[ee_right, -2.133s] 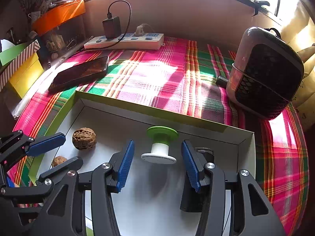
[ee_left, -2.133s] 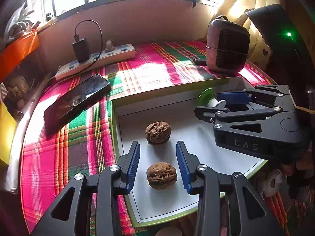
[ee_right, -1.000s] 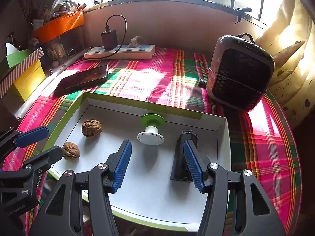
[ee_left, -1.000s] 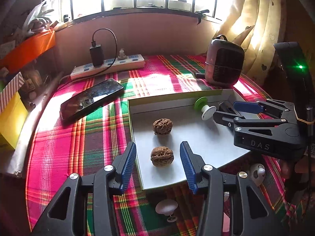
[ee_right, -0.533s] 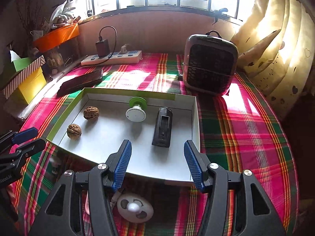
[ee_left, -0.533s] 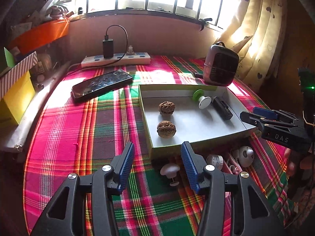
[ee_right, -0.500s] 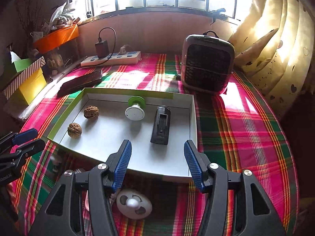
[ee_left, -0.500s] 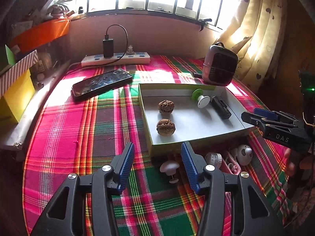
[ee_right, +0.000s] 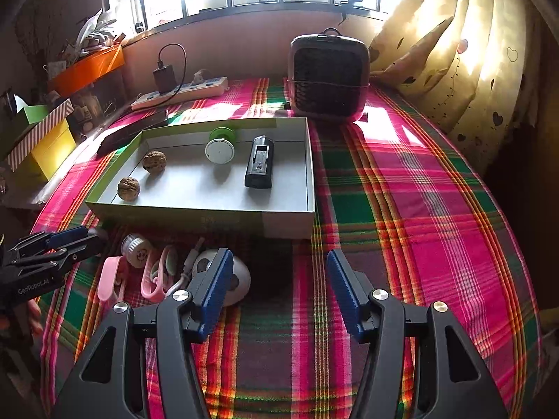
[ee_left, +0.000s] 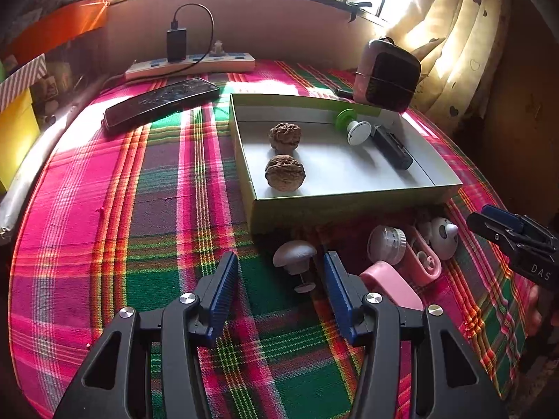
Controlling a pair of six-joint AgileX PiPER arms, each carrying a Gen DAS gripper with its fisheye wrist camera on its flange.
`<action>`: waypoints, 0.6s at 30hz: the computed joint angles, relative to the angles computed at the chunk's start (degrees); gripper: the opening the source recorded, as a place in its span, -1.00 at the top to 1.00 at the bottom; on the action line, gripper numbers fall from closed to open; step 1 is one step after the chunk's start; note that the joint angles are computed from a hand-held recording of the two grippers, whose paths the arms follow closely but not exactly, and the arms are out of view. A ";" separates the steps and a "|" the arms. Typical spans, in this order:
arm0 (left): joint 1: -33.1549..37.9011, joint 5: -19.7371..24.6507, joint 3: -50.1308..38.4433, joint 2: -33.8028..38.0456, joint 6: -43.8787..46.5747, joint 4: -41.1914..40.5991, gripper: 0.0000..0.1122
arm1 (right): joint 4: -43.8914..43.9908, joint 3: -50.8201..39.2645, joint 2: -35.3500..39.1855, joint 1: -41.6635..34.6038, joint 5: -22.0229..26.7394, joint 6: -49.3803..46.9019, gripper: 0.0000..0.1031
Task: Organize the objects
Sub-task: 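Lift both open grippers out of the white box, then close the left gripper on the white mushroom-shaped knob while the right grasps the white round disc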
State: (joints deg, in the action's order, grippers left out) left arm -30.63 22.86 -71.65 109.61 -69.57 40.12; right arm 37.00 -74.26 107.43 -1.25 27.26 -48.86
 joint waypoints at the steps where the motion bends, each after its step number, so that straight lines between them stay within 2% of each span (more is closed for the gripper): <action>1: 0.08 0.34 -0.37 0.14 0.59 -0.65 0.12 | -0.56 0.39 -0.06 -0.01 0.14 0.52 -0.11; 9: 0.93 -2.26 0.85 -0.22 -0.41 0.41 0.12 | 1.41 1.68 0.42 1.48 0.91 -2.00 -0.12; 12: 1.52 -3.93 1.62 -0.56 -0.57 -0.07 0.12 | 1.97 1.57 0.92 2.48 1.41 -3.27 -0.23; 18: 1.12 -2.65 0.86 -0.19 -0.19 -0.01 0.12 | -0.70 -0.25 3.25 3.85 1.14 -1.68 -0.27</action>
